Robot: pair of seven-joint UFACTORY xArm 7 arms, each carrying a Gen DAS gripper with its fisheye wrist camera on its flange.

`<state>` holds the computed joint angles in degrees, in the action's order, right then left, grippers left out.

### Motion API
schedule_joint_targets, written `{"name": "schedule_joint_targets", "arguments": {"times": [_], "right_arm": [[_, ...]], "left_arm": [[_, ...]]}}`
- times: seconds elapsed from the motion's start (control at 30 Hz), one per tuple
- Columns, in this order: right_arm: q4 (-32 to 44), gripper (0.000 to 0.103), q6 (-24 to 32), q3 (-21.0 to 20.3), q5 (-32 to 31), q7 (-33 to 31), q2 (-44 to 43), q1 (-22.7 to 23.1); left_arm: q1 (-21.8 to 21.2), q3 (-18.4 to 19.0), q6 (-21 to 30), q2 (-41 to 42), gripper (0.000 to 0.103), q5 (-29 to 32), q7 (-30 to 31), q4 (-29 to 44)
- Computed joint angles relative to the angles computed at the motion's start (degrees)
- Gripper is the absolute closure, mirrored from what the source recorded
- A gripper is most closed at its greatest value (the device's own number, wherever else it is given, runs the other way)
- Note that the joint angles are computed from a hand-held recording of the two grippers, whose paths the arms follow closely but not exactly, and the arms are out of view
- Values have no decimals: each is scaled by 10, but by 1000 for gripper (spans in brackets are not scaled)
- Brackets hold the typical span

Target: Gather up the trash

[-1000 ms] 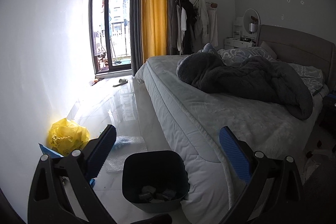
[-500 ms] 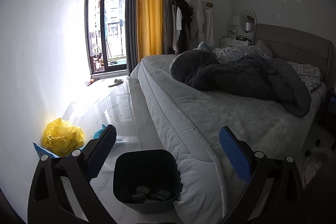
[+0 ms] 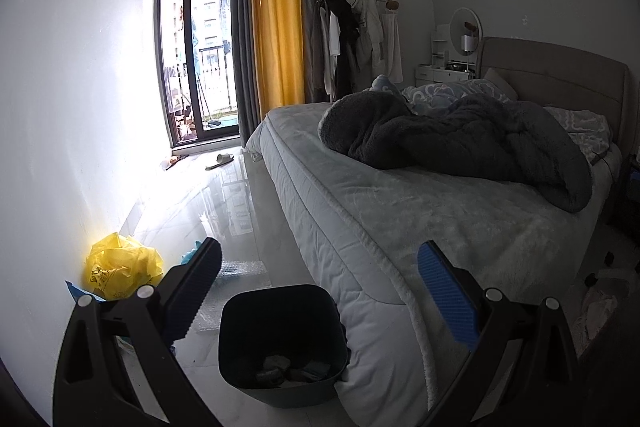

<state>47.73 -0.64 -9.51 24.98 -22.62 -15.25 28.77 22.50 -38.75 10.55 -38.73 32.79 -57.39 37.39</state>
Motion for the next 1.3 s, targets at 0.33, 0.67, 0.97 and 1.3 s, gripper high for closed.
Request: {"name": "schedule_joint_targets", "arguments": {"times": [0.33,0.67,0.97,1.3], "right_arm": [[0,3,0,-2,0,-2,0,1],[0,3,0,0,-3,2,0,0],[1,3,1,-3,0,-3,0,3],[3,3,3,-8,9,-13,1,6]], "left_arm": [[0,0,-1,0,3,1,-2,0],[-4,2,0,-1,3,-1,-4,-2],[-4,2,1,-1,3,0,-5,-1],[-5,1,2,-1,3,0,-7,-1]]}}
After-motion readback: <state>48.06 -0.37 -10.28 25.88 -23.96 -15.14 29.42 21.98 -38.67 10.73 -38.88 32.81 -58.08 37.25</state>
